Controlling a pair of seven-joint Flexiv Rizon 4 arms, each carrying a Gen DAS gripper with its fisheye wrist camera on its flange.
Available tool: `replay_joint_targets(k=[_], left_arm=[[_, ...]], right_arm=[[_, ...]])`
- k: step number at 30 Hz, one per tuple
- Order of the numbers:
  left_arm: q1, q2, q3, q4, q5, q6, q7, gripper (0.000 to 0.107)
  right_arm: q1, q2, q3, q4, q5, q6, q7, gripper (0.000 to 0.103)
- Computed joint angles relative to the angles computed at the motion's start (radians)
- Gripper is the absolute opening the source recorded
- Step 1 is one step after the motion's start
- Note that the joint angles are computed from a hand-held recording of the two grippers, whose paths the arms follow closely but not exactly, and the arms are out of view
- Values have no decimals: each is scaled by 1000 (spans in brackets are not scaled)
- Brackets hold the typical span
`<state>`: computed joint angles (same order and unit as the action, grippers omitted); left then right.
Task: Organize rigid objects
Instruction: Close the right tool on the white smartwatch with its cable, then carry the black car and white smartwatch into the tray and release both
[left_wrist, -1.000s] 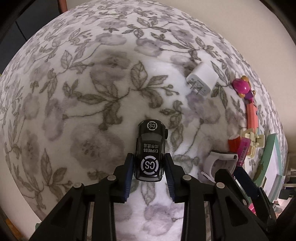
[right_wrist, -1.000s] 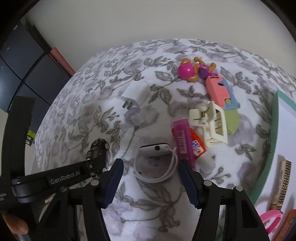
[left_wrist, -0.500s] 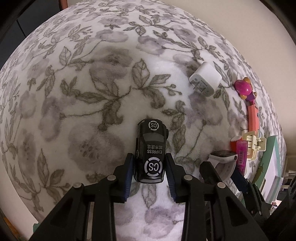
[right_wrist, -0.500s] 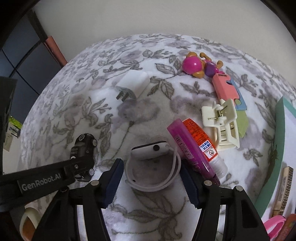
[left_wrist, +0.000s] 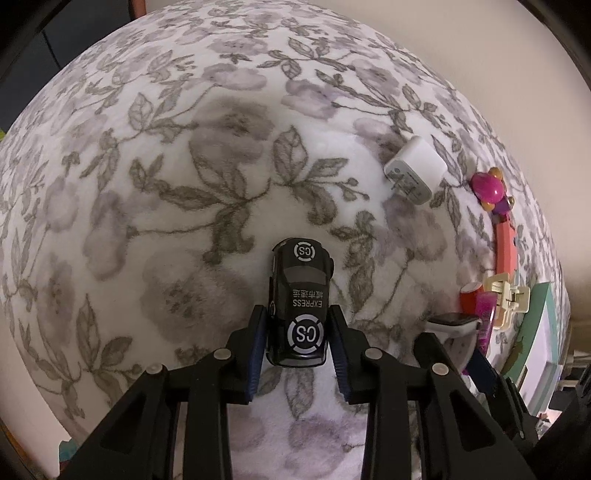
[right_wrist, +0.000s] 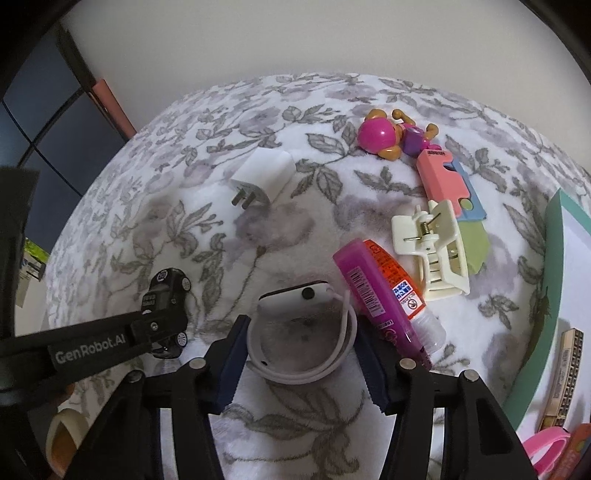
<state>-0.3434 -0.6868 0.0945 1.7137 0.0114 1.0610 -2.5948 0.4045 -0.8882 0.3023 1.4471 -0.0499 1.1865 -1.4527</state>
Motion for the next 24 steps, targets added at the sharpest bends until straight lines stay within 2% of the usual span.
replay_joint_targets(k=[3,15,20,24], left_arm=[[-30,17,35,-10,35,-34,-42,34],[-63,60,50,-82,159,-69,-116,34],[-87,68,43,-138,209,-85,-116,34],[-105,57,31,-208,234,-109,-94,34]], right_arm=[[-12,9,12,3,10,3,-9,59],[-82,68,58,11,90,42,-50,59],[-95,123,28,44,95,89,-33,59],[-90,175,-35,90,69,126,21,59]])
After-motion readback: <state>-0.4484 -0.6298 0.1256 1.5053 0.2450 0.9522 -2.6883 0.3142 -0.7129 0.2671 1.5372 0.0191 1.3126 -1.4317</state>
